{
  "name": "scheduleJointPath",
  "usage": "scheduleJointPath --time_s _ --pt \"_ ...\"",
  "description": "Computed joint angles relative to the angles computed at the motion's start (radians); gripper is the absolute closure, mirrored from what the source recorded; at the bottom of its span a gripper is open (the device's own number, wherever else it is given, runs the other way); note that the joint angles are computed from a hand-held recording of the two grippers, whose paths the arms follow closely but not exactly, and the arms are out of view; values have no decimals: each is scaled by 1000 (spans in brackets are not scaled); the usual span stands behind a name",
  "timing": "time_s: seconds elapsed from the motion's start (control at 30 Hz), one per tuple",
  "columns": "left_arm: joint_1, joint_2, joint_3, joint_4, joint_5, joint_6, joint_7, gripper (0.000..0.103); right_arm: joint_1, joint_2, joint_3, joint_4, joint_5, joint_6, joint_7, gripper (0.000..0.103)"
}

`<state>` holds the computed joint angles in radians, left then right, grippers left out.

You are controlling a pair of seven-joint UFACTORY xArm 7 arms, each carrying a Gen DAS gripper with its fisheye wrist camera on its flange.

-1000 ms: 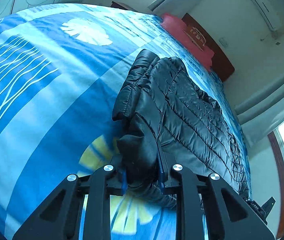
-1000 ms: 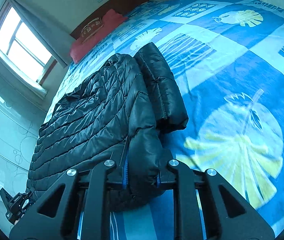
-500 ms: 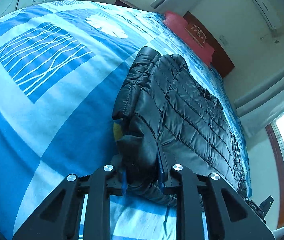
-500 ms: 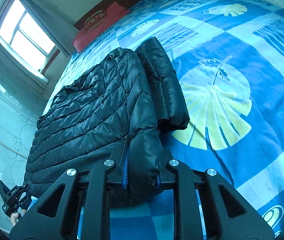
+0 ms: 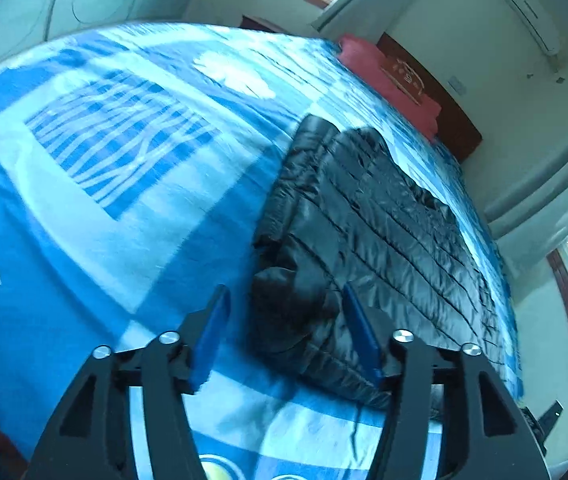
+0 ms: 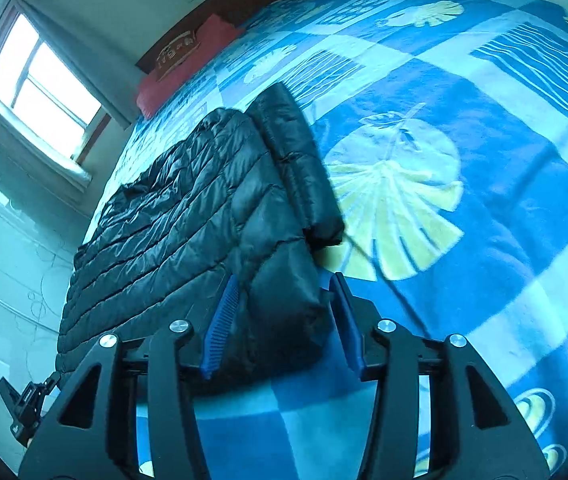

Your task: Fold large clothes

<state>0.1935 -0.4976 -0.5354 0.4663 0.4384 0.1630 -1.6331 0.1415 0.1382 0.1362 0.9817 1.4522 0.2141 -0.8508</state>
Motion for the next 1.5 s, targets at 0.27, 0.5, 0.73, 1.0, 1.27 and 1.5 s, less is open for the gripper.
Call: scheduleJointPath --time_s 0.27,0.5,0.73,1.0,1.27,1.5 --pt "-104 1 105 -44 -65 7 78 41 -8 -31 -12 -36 -34 -6 69 53" --pt "-189 -90 165 -41 -114 154 193 41 29 -102 -23 -111 -435 -147 398 53" --pt "-213 -59 225 17 -113 199 328 32 64 -61 9 -23 -688 -81 526 64" --pt "-233 142 333 152 -177 147 528 32 141 218 59 356 -1015 67 716 64" --pt "-266 308 411 291 -241 165 700 32 257 512 19 792 -1277 232 911 64" --pt "-312 375 465 334 -400 146 873 32 316 624 -30 903 -1424 309 1018 63"
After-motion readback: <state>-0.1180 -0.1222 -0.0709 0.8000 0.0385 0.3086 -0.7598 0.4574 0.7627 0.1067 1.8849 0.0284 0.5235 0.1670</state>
